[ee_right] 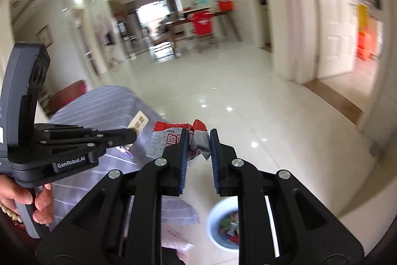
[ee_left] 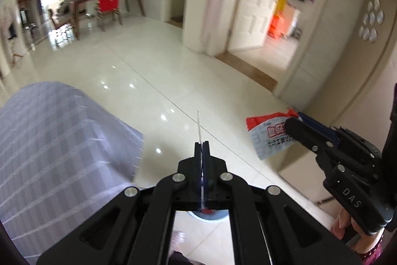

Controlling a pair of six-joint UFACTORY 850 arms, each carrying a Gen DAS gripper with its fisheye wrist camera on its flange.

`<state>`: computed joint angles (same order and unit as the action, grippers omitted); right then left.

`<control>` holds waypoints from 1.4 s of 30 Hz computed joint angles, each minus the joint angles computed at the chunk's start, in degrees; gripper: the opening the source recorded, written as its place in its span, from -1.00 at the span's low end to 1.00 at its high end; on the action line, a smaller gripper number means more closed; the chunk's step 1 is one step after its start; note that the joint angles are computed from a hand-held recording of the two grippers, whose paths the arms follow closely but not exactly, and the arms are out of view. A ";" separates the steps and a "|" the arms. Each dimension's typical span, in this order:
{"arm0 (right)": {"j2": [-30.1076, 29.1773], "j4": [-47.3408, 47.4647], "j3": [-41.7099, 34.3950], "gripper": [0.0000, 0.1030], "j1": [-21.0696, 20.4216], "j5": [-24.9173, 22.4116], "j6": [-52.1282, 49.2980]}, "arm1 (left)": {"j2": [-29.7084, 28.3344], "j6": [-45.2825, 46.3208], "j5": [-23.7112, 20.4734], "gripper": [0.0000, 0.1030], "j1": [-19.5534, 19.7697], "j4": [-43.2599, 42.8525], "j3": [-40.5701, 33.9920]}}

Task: Collect trash
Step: 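Carry the tag and wrapper over the blue bucket and open both tools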

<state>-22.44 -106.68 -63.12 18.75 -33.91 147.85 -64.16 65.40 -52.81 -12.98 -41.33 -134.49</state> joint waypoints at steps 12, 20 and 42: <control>3.11 1.10 12.56 -0.67 -0.49 -4.89 14.59 | 2.54 -3.12 7.72 0.30 -6.01 7.05 11.29; 1.51 -3.37 12.75 -0.67 -1.10 -2.84 19.30 | 3.61 -2.88 10.33 0.30 -4.88 6.13 12.71; -3.18 -5.95 7.17 0.27 -2.43 -0.86 21.78 | 2.16 -5.47 10.58 0.41 -2.12 5.21 8.60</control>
<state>-25.62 -112.63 -55.96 16.32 -34.77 169.63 -62.00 59.93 -42.23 -15.10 -36.13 -125.89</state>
